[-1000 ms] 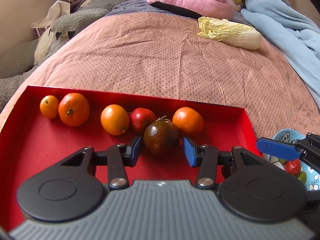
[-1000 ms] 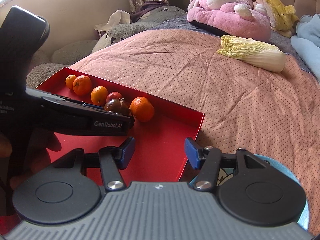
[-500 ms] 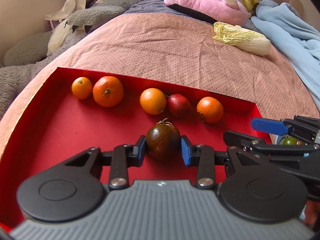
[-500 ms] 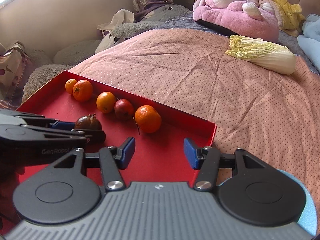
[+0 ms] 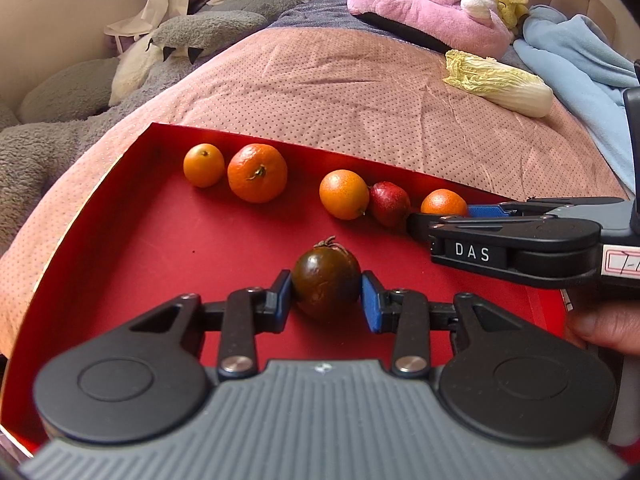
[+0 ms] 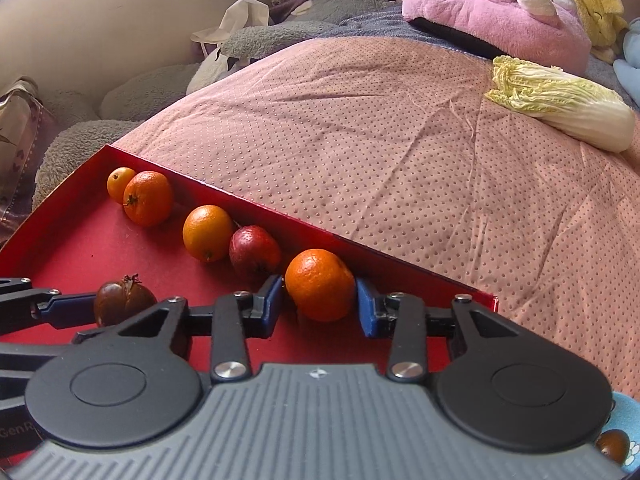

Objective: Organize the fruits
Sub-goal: 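Close right gripper on the orange beside the red plum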

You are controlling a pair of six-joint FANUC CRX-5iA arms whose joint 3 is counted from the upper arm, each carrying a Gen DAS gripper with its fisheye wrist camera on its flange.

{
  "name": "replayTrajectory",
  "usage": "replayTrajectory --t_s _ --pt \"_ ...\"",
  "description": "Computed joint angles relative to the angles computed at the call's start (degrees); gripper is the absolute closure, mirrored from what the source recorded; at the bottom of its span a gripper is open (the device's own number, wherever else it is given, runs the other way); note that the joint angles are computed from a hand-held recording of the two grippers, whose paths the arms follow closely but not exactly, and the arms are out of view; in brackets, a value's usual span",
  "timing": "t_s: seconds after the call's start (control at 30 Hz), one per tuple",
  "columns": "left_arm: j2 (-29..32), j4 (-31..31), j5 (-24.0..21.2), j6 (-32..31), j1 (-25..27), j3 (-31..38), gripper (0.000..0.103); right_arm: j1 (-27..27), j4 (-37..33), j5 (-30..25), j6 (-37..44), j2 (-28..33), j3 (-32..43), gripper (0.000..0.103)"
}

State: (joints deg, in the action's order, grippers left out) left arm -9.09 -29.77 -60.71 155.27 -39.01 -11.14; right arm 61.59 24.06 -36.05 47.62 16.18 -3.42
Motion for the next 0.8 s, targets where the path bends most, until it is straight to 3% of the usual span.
replayTrajectory --t_s 0.27,0.8 --pt "0.1 -0.7 -0.7 0.8 -0.7 0.2 0.063 0.6 0.3 0.2 -0.9 -2.7 -2.9 0.060" --pt "0.0 -3.1 -6.3 5.0 -4.9 1.6 0.063 5.9 7.7 2.2 -10.2 -15.6 -15.7 0.060"
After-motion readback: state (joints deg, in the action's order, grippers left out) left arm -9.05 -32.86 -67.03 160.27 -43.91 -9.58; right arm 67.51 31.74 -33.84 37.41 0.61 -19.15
